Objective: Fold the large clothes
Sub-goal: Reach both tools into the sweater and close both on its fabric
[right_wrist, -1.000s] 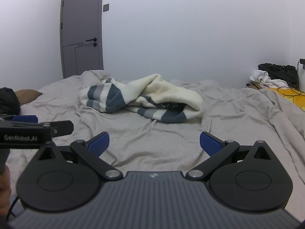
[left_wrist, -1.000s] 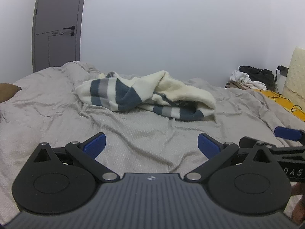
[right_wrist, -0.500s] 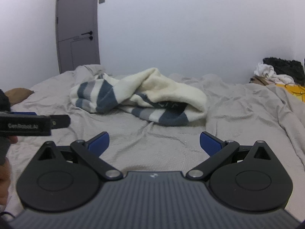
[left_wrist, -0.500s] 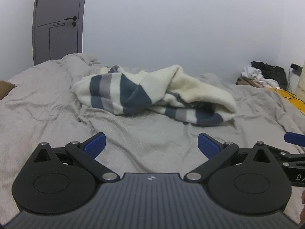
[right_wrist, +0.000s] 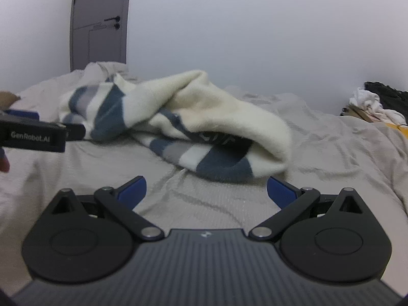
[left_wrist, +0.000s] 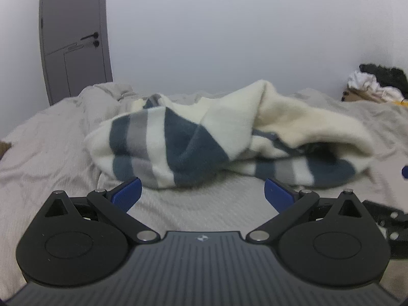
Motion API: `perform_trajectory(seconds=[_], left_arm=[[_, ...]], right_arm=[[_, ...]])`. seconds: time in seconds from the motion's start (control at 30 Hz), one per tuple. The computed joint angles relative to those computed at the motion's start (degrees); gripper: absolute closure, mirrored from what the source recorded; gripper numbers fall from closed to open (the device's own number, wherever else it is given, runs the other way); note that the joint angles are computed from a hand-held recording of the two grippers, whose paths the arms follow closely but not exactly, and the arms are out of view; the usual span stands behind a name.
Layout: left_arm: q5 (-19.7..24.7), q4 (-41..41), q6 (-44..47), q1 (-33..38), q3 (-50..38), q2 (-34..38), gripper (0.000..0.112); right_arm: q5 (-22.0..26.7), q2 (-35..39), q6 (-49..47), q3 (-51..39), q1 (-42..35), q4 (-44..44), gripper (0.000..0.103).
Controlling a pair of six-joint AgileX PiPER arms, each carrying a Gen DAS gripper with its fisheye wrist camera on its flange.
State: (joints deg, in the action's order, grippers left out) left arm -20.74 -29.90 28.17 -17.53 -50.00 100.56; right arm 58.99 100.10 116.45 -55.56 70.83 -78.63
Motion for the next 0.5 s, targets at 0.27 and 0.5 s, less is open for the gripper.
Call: perform_trajectory(seconds=[0.27,0.5], left_arm=[[-0.4,4.1,2.1,2.9,-13.1,14.3,0.01],[6.9,0.6,6.3,5.2,-26.4,22.5,0.017]], right_arm=[[-4.4,8.2,-2.9,-3.9,-11.7,-12.4,0.005],[-0.9,18.5,-11.3,-12.5,-17.4,-20.8,0.007]])
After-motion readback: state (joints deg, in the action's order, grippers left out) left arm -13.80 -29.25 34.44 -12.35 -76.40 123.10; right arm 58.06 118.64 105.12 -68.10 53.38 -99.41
